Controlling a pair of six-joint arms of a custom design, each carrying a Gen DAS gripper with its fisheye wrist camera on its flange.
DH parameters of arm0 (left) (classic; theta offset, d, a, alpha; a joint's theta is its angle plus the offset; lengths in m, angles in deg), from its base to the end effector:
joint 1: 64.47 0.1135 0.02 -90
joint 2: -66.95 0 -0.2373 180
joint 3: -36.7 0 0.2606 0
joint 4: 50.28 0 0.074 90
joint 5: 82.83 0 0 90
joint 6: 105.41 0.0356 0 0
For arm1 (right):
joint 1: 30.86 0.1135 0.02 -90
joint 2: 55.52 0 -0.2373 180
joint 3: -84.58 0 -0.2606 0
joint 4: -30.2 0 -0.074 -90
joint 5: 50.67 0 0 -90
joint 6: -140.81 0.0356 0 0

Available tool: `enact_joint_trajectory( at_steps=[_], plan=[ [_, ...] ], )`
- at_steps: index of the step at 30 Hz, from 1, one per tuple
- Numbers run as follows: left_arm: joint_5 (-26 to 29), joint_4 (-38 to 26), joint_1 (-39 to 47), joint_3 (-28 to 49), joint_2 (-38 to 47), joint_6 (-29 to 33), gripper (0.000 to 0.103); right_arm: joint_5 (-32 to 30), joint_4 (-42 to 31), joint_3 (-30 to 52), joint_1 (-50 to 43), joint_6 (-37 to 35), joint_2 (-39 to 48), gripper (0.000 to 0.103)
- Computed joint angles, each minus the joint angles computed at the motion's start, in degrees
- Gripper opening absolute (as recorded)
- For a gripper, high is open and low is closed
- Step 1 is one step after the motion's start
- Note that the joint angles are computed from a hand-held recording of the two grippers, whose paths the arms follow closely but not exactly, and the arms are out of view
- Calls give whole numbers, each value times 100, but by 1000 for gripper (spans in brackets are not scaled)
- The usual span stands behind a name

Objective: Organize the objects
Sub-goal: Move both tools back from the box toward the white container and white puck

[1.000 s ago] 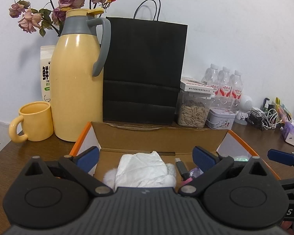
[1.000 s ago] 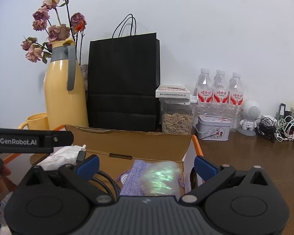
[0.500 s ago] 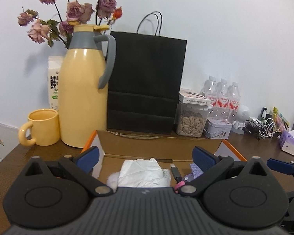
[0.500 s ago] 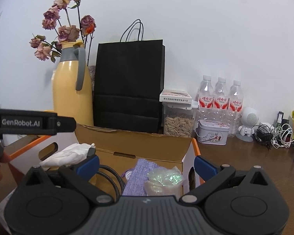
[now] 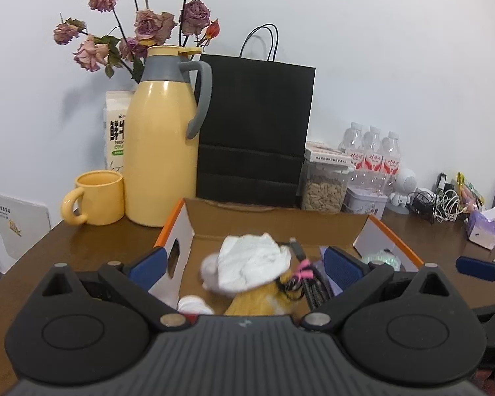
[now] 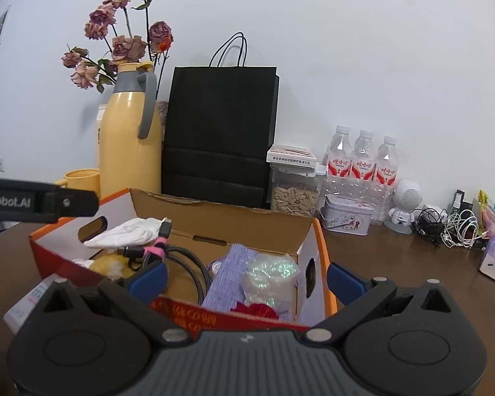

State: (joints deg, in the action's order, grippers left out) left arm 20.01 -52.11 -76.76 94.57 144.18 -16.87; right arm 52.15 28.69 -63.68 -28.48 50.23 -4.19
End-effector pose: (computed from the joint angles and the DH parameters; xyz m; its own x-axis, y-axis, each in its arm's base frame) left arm 0.3059 -0.0747 0.2192 -0.3635 0.0538 -0.9300 0.4009 0.9102 -0.1041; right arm 0.2188 0.0012 0.1723 -0.3614 -0.0249 -0.9321 0.1627 0.9826 -0.0893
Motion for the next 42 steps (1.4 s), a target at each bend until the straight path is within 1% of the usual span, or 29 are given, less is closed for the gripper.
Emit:
enact_joint_trajectory(
  at_steps=[7,15,21,26,30,33,36,38,39,40,41,42],
  plan=[
    [90,-383,231,-442,-586,175,103,86,-954,-330,64,24,-1071,103],
    [317,-852,553,-1051,-1395,455,103,438,-2246,-688,455,258,-2250,103],
    [581,-1256,912,-1522,-2043,690,103,755,-3300,-930,846,660,-3142,103],
    [792,-1630,1194,-1781,-2497,817,103,1101,-3838,-954,1195,1067,-3446,103],
    [998,-1854,1405,-1943,-2773,927,103,1244,-3937,-912,1484,1255,-3492,103],
    [1108,-1987,1542,-2000,-2886,1015,103,1184,-3881,-914,1688,1233,-3487,103],
    [1200,-2088,1678,-2029,-2986,1067,103,948,-3588,-918,1787,1117,-3214,103],
    [1279,-2144,1783,-2045,-3056,1094,103,742,-3191,-914,1781,940,-2858,103],
    [1317,-2171,1836,-2050,-3089,1104,103,650,-2948,-885,1775,851,-2595,99],
    [1365,-2194,1897,-2052,-3118,1114,103,463,-2690,-840,1687,745,-2296,93],
    [1421,-2213,1958,-2040,-3122,1128,103,277,-2466,-777,1589,672,-2003,90],
    [1458,-2227,2012,-2042,-3137,1137,103,124,-2299,-724,1503,630,-1766,83]
  ],
)
